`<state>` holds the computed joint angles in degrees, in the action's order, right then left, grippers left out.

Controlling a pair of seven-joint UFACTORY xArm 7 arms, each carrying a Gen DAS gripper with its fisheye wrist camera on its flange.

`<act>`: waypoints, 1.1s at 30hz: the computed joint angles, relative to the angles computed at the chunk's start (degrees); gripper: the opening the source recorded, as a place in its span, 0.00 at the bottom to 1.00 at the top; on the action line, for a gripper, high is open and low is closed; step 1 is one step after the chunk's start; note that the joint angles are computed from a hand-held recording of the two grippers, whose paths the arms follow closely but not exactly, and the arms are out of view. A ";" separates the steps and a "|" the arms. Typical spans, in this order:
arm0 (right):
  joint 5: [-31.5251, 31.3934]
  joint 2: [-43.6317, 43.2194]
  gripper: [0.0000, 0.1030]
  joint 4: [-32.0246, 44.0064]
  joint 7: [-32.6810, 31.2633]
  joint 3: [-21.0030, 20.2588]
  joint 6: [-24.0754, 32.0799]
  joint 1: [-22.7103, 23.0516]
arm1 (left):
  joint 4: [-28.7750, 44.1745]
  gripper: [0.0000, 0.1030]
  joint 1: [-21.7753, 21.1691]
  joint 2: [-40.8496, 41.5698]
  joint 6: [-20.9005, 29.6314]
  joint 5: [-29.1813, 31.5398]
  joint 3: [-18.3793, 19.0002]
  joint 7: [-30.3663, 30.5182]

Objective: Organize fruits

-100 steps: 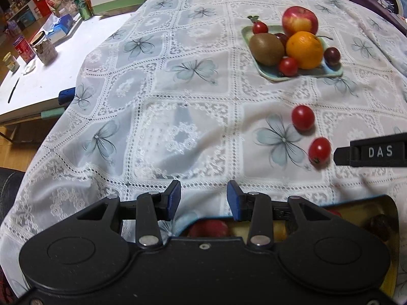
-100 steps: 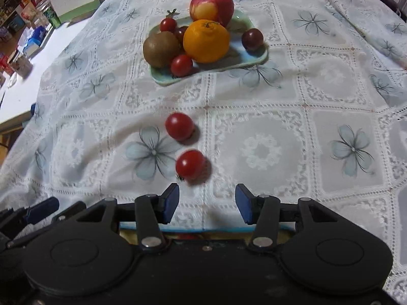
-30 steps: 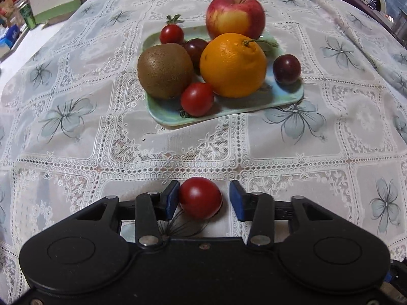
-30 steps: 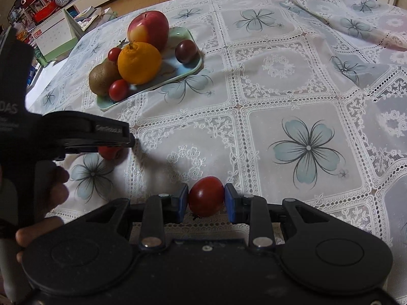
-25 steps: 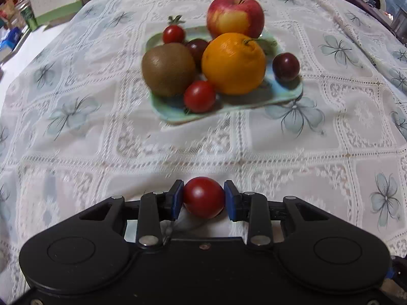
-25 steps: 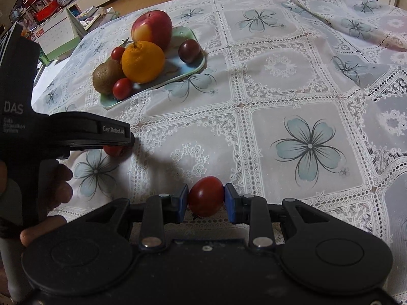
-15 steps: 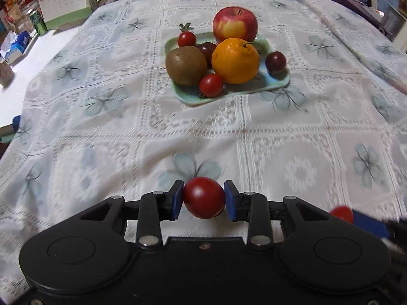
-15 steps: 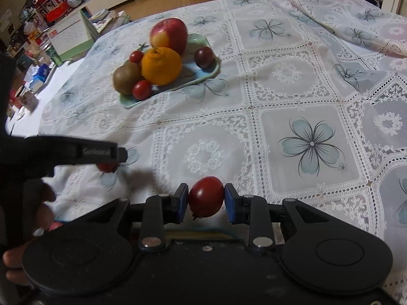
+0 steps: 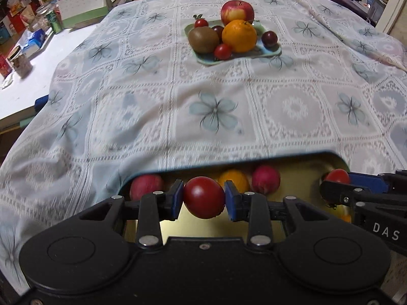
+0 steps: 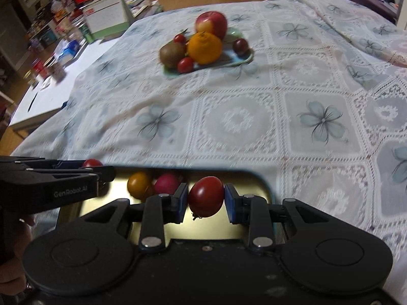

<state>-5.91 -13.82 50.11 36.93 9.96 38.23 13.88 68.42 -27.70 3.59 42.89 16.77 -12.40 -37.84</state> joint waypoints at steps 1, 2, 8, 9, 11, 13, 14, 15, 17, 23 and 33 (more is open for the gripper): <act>0.52 -0.43 0.30 -0.36 -0.29 0.09 0.17 0.40 | -1.24 0.41 -0.08 -0.81 -0.56 0.04 -0.05 -0.55; 0.81 -0.79 0.30 -0.74 -0.43 0.27 0.25 0.73 | -2.27 0.41 -0.12 -1.46 -0.94 0.09 -0.17 -0.99; 0.37 -1.31 0.30 -1.87 0.96 1.30 1.33 1.52 | -6.96 0.42 -0.12 -4.20 -2.04 2.69 -1.19 -5.20; 0.14 -1.35 0.30 -2.05 1.34 1.46 1.59 1.56 | -7.46 0.42 -0.13 -4.44 -2.03 3.53 -1.40 -5.98; -0.71 -1.83 0.30 -2.83 2.63 1.95 1.69 1.57 | -8.20 0.42 -0.13 -4.72 -1.86 4.39 -1.71 -6.65; -2.14 -1.92 0.31 -2.95 3.86 2.46 1.79 1.41 | -8.85 0.42 -0.07 -4.94 -2.09 4.07 -1.84 -6.99; -3.32 -2.15 0.31 -3.12 4.94 2.88 1.71 1.22 | -9.15 0.42 -0.02 -5.06 -2.33 3.74 -1.86 -7.11; -4.50 -2.46 0.33 -3.33 5.81 3.23 1.66 1.07 | -9.64 0.42 0.03 -5.33 -2.81 3.35 -1.87 -7.10; -6.34 -2.81 0.33 -3.43 6.98 3.68 1.65 0.94 | -10.27 0.43 0.11 -5.79 -3.20 3.19 -2.01 -7.53; -4.32 -3.42 0.34 -3.54 6.11 2.82 3.19 2.11 | -11.41 0.43 0.19 -7.37 -2.91 4.46 -2.75 -9.90; -4.10 -5.19 0.34 -3.80 7.09 3.45 7.58 2.53 | -13.65 0.43 0.43 -10.25 -2.28 6.08 -4.13 -12.69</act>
<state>-10.01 -19.01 46.31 44.02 13.41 45.82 16.41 54.76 -27.27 -6.65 40.60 22.85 -16.54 -50.53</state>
